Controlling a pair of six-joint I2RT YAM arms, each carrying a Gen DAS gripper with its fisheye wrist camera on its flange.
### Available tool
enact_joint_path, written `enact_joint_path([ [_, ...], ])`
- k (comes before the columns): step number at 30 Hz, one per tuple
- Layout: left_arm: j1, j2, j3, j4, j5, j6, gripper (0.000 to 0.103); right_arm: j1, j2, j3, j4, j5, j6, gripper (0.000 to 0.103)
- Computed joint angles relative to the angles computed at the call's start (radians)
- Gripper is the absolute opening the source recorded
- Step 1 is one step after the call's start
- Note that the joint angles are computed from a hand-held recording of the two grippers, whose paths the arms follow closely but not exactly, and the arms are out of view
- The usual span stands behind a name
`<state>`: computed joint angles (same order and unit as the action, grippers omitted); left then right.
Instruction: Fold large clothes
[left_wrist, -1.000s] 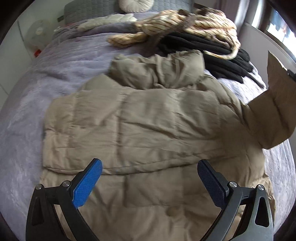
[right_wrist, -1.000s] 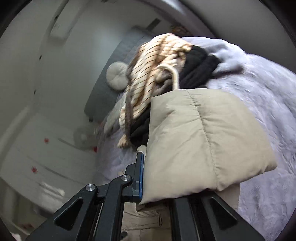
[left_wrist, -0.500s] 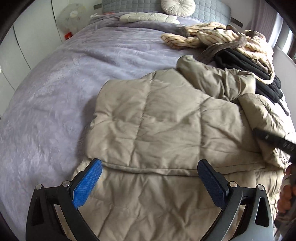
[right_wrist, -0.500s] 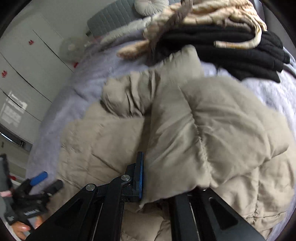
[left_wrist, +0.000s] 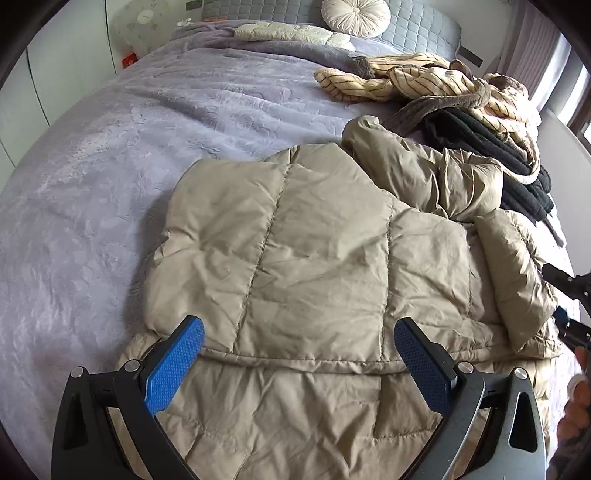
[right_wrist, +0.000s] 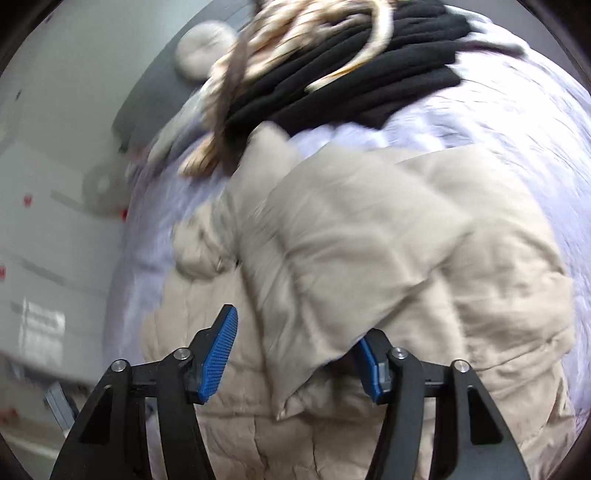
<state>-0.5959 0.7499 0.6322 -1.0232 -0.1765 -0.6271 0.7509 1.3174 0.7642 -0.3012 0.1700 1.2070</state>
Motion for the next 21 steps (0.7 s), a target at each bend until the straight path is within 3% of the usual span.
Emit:
enact_joint_path([
  [1,0.016,-0.002,0.000,-0.001,0.007,0.009,0.103,-0.015,0.006,0.007,0.000,0.000,0.000,0.016],
  [2,0.049,-0.011,-0.002,0.000,0.028,0.034,0.103,-0.018,0.025,0.027,0.010,0.010,-0.017,0.014],
  [6,0.271,-0.078,-0.007,-0.008,0.184,0.172,0.103,0.077,0.150,0.211,-0.035,0.077,-0.200,0.011],
  [10,0.568,-0.102,0.003,-0.025,0.415,0.358,0.103,0.178,0.326,0.406,-0.096,0.020,-0.394,0.011],
  [12,0.674,-0.092,0.011,-0.035,0.512,0.432,0.103,0.224,0.470,0.556,-0.210,0.003,-0.452,0.014],
  [13,0.713,-0.083,0.015,-0.039,0.559,0.461,0.103,0.239,0.513,0.605,-0.254,0.015,-0.461,0.023],
  [14,0.741,-0.071,0.017,-0.043,0.606,0.486,0.103,0.254,0.549,0.646,-0.298,0.026,-0.464,0.041],
  [16,0.746,-0.039,0.013,-0.038,0.681,0.505,0.103,0.268,0.540,0.631,-0.307,0.028,-0.437,0.058],
  [21,0.565,0.042,-0.028,0.077,0.722,0.405,0.103,0.235,0.319,0.370,-0.260,-0.022,-0.332,0.058],
])
